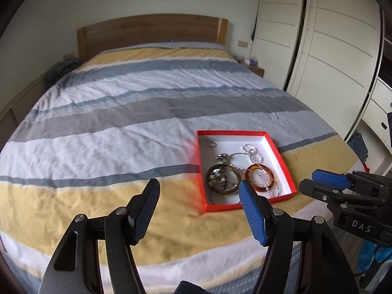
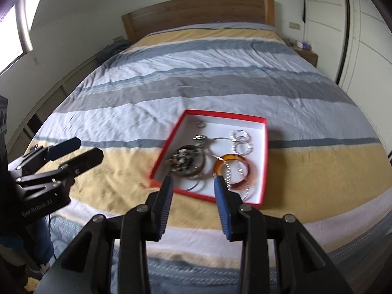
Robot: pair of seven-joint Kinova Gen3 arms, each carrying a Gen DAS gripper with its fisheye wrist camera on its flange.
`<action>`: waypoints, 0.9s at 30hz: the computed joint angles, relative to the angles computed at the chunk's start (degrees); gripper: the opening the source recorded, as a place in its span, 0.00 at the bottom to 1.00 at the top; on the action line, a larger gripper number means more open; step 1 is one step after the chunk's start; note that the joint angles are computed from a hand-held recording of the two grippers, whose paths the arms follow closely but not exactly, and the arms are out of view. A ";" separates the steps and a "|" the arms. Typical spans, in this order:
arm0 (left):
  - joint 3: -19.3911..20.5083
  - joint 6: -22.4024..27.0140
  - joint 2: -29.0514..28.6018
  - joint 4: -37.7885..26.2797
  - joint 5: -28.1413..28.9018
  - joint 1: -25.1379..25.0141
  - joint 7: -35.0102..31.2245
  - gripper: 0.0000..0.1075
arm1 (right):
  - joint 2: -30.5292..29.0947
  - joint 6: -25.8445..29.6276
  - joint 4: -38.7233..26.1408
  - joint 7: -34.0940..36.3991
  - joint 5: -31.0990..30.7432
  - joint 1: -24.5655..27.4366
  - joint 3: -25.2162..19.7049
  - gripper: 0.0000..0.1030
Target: Organize jewelry
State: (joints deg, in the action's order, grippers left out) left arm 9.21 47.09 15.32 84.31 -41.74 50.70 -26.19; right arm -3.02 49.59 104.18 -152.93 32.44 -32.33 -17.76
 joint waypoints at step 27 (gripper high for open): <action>14.04 22.51 -11.28 14.82 -16.22 4.30 25.41 0.89 | -0.74 8.30 1.19 -14.98 9.25 -13.72 -8.77 0.36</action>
